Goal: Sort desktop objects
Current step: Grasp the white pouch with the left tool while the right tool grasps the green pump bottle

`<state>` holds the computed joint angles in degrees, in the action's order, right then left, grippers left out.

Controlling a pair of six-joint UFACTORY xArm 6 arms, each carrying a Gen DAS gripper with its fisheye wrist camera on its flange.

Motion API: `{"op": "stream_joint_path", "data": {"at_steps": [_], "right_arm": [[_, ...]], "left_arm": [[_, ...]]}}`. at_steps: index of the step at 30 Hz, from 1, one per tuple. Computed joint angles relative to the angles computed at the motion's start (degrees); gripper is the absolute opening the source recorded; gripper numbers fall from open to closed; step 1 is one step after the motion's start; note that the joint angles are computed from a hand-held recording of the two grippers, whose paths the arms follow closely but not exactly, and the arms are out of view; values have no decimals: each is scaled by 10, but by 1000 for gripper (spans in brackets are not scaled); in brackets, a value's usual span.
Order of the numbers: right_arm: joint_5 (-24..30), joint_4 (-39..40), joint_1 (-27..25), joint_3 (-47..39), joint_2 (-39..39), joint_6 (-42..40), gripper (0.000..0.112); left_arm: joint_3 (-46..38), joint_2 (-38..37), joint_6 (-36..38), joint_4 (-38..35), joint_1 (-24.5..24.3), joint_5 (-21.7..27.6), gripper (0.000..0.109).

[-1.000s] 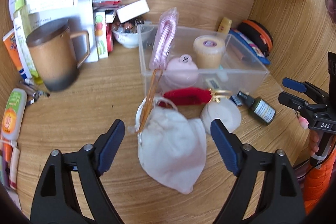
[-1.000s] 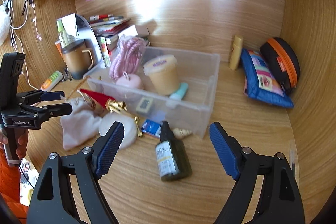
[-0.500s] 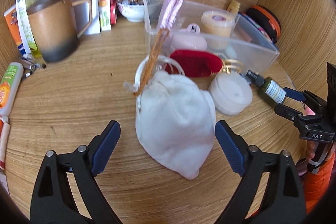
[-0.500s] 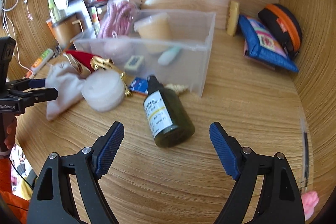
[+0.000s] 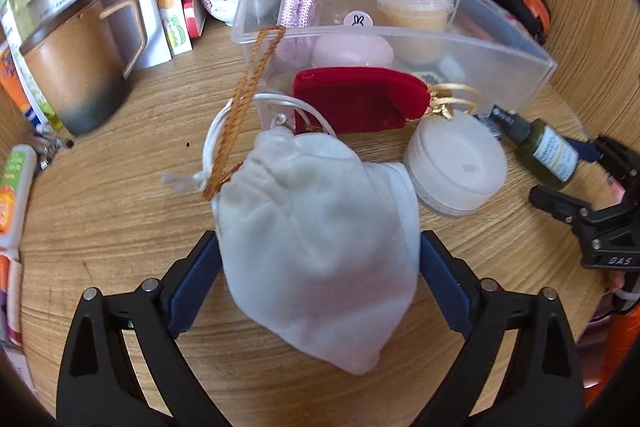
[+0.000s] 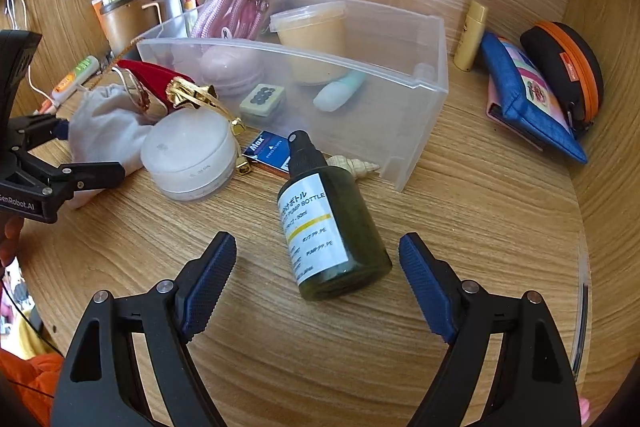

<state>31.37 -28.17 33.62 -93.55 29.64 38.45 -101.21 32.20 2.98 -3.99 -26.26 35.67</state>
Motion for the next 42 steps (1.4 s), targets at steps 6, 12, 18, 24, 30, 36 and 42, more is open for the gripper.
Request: {"op": "stream_joint_path", "data": {"at_steps": [6, 12, 18, 24, 30, 36, 42], "right_arm": [[8, 12, -3, -16, 11, -19, 79], [-13, 20, -7, -9, 11, -27, 67], [-33, 42, -12, -1, 9, -42, 50], [-41, 31, -9, 6, 6, -32, 39], [-44, 13, -7, 14, -3, -14, 38], [-55, -13, -6, 26, -19, 17, 38], [-60, -48, -4, 39, -37, 62, 38]], "left_arm": [[-10, 10, -6, 23, -4, -5, 100], [10, 3, 8, 27, -6, -39, 100], [32, -8, 20, 36, -8, -71, 84], [29, -8, 40, -6, -3, -69, 73], [50, -20, 42, -20, -2, -98, 62], [71, -38, 120, -123, 2, -128, 53], [73, -47, 141, -159, 4, -131, 48]]}}
